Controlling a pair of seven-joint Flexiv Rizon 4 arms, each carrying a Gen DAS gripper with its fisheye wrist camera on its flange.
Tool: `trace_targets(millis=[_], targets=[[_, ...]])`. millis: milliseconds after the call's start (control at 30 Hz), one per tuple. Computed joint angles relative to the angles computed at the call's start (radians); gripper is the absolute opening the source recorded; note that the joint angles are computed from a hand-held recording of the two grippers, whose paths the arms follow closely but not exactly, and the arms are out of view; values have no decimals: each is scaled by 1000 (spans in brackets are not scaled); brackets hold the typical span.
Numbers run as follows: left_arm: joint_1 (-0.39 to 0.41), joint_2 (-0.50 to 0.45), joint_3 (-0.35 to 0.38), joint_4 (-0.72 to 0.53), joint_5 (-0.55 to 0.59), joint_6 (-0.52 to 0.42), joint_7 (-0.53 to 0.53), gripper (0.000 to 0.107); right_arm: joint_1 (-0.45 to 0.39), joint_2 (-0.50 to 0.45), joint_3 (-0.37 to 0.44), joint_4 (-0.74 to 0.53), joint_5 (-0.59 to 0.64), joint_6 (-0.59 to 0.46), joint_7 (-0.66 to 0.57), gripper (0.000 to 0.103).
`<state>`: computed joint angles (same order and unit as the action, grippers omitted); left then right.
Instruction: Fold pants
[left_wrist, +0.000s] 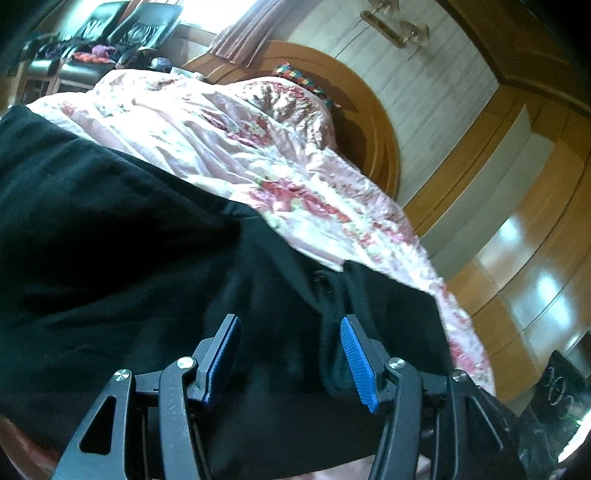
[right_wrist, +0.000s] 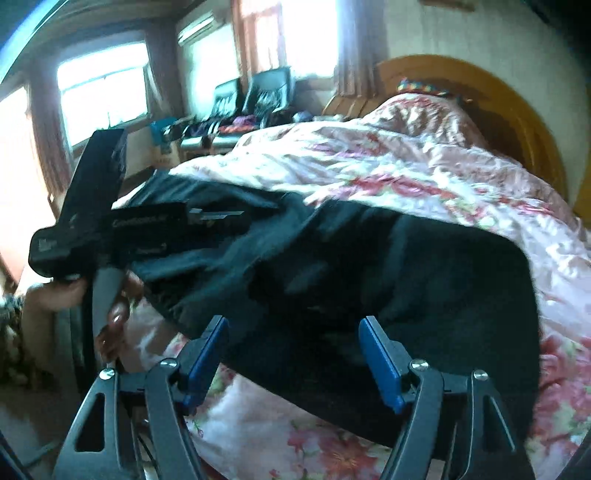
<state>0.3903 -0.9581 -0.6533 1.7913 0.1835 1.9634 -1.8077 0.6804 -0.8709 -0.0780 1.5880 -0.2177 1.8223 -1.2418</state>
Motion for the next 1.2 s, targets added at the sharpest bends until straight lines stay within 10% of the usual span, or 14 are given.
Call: trace_targets(millis=[167, 333, 633, 1200], targets=[[18, -48, -86, -39, 19, -53, 22, 61, 159, 1, -237, 26, 170, 34, 44, 72], [-38, -44, -70, -68, -59, -135, 87, 57, 214, -12, -365, -2, 189, -150, 159, 50], [-145, 4, 39, -67, -163, -127, 144, 20, 214, -27, -397, 14, 53, -202, 249, 44], [-265, 78, 205, -41, -208, -121, 164, 20, 181, -14, -367, 43, -56, -150, 324, 48]])
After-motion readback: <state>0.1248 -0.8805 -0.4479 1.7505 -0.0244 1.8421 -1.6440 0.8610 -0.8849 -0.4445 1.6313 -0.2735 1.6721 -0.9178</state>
